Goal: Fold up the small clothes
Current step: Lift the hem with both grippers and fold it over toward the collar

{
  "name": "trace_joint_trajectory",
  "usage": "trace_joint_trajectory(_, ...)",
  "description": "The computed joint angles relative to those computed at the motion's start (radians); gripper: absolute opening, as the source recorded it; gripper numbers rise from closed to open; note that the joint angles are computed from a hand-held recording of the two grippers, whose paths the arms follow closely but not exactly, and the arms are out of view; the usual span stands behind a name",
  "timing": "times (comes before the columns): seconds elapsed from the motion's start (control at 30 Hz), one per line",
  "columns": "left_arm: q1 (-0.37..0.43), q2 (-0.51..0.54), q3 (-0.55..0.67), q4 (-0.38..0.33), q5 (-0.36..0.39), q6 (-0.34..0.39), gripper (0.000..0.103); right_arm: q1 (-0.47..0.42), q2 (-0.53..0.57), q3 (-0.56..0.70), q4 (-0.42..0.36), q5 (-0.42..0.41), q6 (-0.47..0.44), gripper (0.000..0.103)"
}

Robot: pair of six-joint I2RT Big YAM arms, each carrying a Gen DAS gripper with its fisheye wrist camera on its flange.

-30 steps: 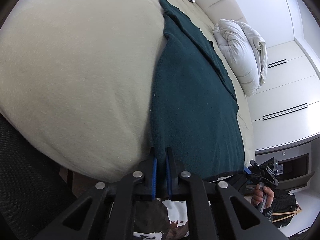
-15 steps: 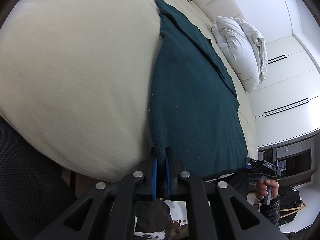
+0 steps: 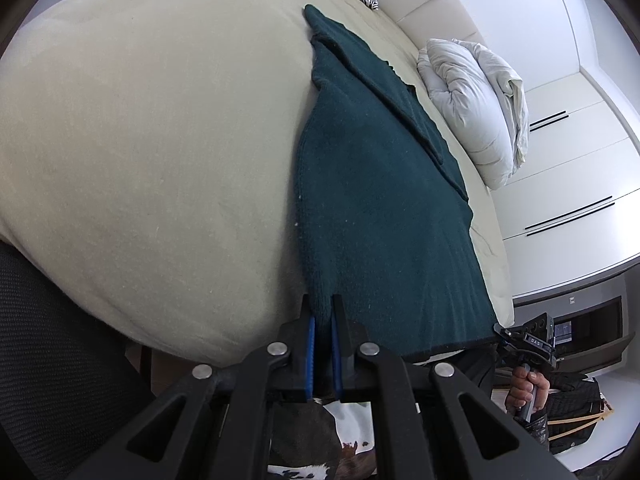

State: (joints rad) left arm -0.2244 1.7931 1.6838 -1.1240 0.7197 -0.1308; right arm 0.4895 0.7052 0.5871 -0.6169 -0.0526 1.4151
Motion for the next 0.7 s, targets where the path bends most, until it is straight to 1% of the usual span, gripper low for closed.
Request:
trace_joint_trajectory(0.07, 0.001, -0.003, 0.001, 0.008, 0.006, -0.007, 0.007, 0.013, -0.006, 0.008, -0.021, 0.031, -0.005, 0.006)
trace_joint_trajectory(0.17, 0.009, -0.011, 0.004, 0.03, 0.052, -0.028, 0.007, 0.025, 0.002, 0.038, -0.035, 0.065, -0.031, 0.006)
trace_joint_trajectory(0.27, 0.017, -0.012, 0.013, 0.068, 0.116, -0.088, 0.007, 0.018, 0.012, 0.069, -0.019, 0.079, -0.063, 0.006)
trace_joint_trajectory(0.37, 0.017, -0.007, 0.036, 0.12, 0.159, -0.158, 0.007, -0.003, 0.038, 0.108, 0.024, 0.073, -0.107, 0.006)
trace_joint_trajectory(0.47, 0.017, 0.013, 0.078, 0.2, 0.22, -0.26, 0.007, -0.038, 0.093, 0.156, 0.071, 0.049, -0.154, 0.006)
trace_joint_trajectory(0.5, 0.017, 0.021, 0.097, 0.22, 0.23, -0.287, 0.007, -0.056, 0.112, 0.169, 0.099, 0.037, -0.168, 0.006)
trace_joint_trajectory(0.57, 0.012, 0.052, 0.158, 0.256, 0.241, -0.343, 0.007, -0.085, 0.147, 0.193, 0.144, 0.021, -0.179, 0.006)
trace_joint_trajectory(0.63, 0.012, 0.096, 0.239, 0.264, 0.247, -0.379, 0.007, -0.124, 0.194, 0.226, 0.185, 0.006, -0.188, 0.006)
trace_joint_trajectory(0.7, 0.005, 0.142, 0.313, 0.296, 0.239, -0.447, 0.007, -0.164, 0.245, 0.266, 0.215, -0.008, -0.208, 0.006)
